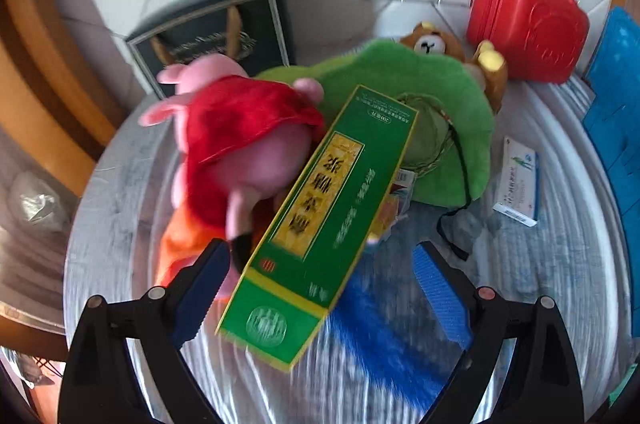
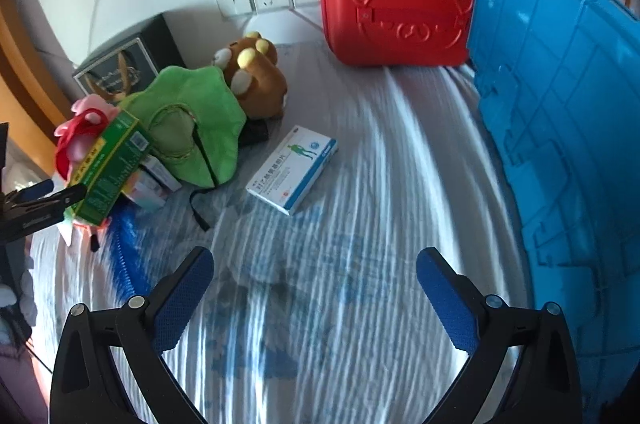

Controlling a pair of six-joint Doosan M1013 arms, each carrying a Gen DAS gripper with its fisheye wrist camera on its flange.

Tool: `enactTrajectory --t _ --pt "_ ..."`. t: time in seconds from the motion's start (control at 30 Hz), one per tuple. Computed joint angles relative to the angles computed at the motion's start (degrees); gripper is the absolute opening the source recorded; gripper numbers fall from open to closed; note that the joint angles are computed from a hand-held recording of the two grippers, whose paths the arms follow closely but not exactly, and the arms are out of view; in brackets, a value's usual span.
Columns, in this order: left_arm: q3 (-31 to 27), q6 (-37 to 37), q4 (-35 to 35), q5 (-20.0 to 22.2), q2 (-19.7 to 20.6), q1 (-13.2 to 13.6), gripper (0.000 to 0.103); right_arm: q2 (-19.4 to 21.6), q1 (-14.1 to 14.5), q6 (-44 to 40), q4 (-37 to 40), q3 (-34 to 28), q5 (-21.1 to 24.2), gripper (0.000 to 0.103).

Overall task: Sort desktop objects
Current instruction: 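Grasp the green syrup box with the left tool while the right tool grasps the white paracetamol box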

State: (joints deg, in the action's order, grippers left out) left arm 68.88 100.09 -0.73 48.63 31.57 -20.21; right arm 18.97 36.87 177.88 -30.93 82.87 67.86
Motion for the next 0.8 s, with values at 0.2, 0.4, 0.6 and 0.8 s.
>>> enactTrajectory --t 0.2,0.4,0.6,0.8 --pt "-5.16 0.73 -1.01 2.52 4.40 -0.28 0.094 1.78 -2.32 -2.55 2.70 -0.98 -0.85 0.103" --pt "-7.12 -0.23 -3.24 2.82 6.44 -0.22 0.076 3.79 -4.84 -5.57 5.56 -1.73 -3.39 0.103" --pt "-3.69 -3.01 -8.19 -0.56 4.22 1.82 0.059 7.24 -7.79 -8.70 9.50 -3.08 -5.20 0.095" --pt "1.56 -5.36 -6.33 -4.77 0.48 2.85 0.059 10.35 -10.85 -8.84 12.76 -4.83 -7.73 0.096"
